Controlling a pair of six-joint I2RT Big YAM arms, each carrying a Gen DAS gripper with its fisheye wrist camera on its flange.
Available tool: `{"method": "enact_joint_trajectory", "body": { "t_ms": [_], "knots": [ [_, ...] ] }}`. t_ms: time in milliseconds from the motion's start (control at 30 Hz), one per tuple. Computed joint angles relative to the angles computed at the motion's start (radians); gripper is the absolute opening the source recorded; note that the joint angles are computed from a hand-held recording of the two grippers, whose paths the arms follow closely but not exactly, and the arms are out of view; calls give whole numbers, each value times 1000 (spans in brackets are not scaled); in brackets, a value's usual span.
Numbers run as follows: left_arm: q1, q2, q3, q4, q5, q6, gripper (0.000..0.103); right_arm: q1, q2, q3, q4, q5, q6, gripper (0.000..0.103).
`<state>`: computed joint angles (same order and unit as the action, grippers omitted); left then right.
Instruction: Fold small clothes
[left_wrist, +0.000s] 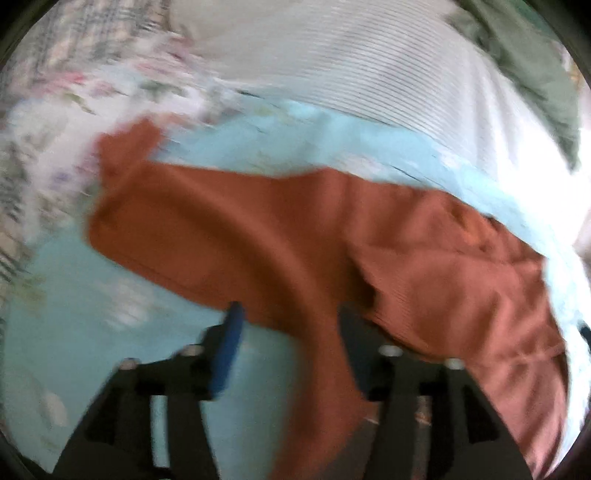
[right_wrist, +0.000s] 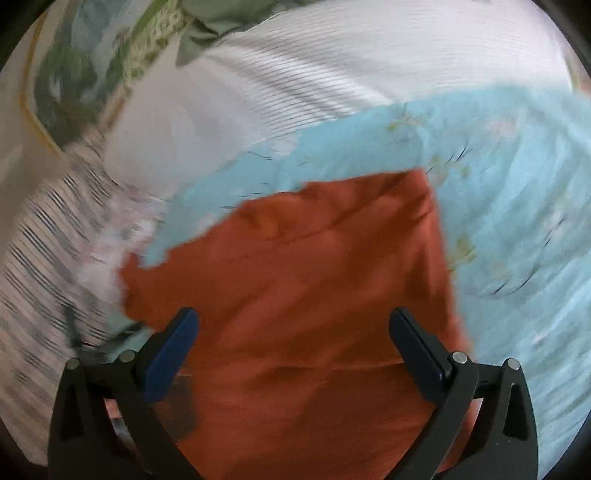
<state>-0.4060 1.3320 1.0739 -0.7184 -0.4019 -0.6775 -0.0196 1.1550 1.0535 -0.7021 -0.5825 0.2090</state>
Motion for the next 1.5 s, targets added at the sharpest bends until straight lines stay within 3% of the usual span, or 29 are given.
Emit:
{"method": "enact_joint_trajectory", "body": {
  "t_ms": [33,100,267,467,533,567,600,667,733,833,967,1100,1200,1400,1500],
  "knots": [
    [22,0,7,-12,-19,2,62,-3,12,-8,-6,-69,22,102],
    [80,6,24,-28,-48,20,63,17,43,-10,-39,-118,18,102],
    [238,83,103,-39,-128,125,68,37,-19,-91,-28,-101,18,101],
    [390,236,218,-60,-81,213,68,61,-16,-82,-34,-54,7,100],
    [424,286,252,-86,-66,216,51,78,-33,-84,-13,-41,14,94],
    [440,299,257,-86,-35,219,22,86,-43,-84,-8,-23,6,92],
    [464,304,251,-73,25,220,6,94,-48,-82,-6,-13,0,88],
    [480,277,218,-26,64,212,3,104,-50,-77,-4,-7,-13,70],
    [481,224,167,27,85,201,3,114,-47,-74,-6,8,-21,42],
    [451,126,83,106,108,207,2,119,-41,-84,12,31,-6,24],
    [381,13,3,175,142,200,2,131,-39,-96,19,37,-5,22],
    [248,-43,-23,220,164,168,2,134,-54,-113,31,35,-5,22],
    [119,-18,13,252,192,110,2,122,-58,-121,30,30,3,22],
    [-53,77,113,368,276,51,2,95,-94,-139,30,19,5,22],
    [-143,185,193,361,290,40,2,72,-96,-146,33,-1,19,22]
  ]
}}
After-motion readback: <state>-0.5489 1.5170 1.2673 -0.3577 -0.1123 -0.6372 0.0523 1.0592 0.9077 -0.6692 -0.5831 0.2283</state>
